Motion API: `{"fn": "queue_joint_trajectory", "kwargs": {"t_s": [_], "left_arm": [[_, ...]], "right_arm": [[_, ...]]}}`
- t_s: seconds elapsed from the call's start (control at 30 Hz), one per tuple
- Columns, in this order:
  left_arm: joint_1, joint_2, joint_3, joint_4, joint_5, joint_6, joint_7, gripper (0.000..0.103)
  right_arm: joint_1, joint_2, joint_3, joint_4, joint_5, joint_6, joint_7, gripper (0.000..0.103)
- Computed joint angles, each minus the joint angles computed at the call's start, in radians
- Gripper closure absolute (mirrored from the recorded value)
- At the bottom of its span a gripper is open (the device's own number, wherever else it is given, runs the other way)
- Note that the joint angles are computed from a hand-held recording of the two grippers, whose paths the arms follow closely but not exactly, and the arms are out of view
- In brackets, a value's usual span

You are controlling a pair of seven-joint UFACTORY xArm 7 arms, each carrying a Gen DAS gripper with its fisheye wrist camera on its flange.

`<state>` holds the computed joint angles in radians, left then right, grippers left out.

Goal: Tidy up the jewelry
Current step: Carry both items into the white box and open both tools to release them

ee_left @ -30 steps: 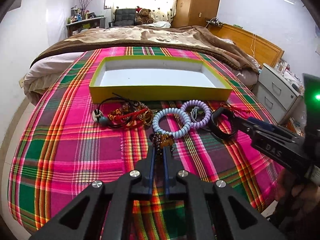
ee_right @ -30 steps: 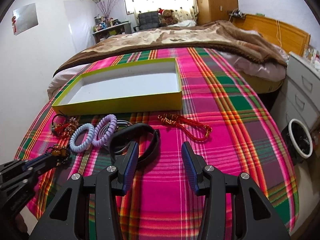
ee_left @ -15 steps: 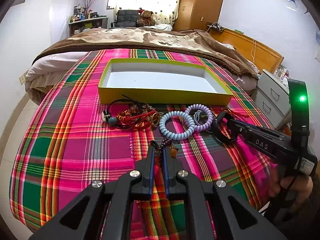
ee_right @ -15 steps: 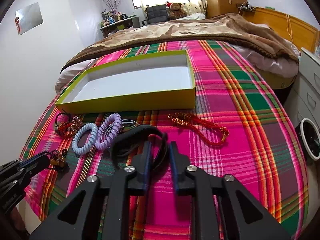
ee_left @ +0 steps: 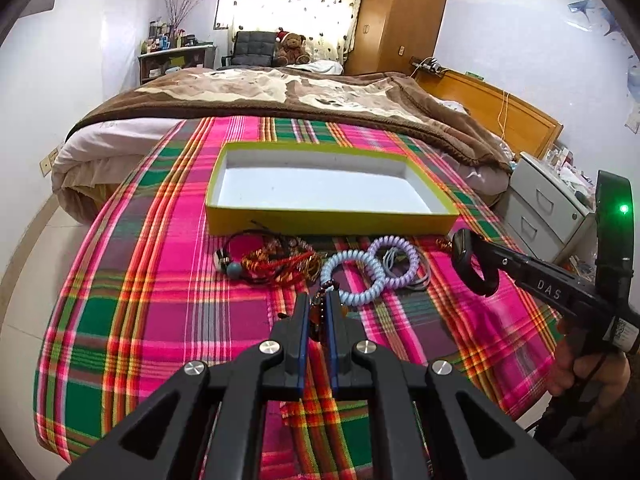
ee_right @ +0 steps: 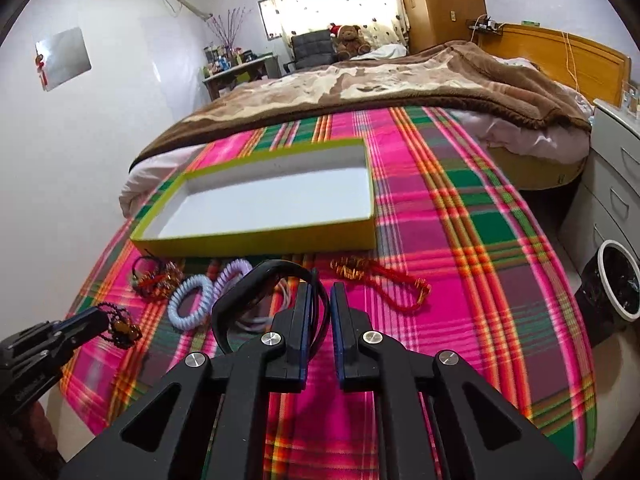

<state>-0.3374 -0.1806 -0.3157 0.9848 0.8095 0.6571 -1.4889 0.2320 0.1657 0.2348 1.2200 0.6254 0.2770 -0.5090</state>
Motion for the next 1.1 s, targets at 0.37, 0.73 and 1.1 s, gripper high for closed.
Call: {"fn": "queue_joint_trajectory", "kwargs": {"t_s": [0.37,0.73,1.1], "left_arm": [[0.045,0.02,0.049,0.051,-0.02,-0.051,0.078,0.095],[0.073,0.161,0.13,0.197,-0.057,-0.057,0.218,0.095],[0.062,0.313,0.23,0.305,-0.185,-0.12,0.341,0.095]], "right_arm": [[0.013,0.091,-0.018,0.176,-0.113,0.054,0.104,0.093],[0.064,0.351,-0.072,0.546,-0.397,0.202,0.341,0.093],[0.125,0.687,-0.116,1.067,-0.545,0.454,0.452,0.093]]}}
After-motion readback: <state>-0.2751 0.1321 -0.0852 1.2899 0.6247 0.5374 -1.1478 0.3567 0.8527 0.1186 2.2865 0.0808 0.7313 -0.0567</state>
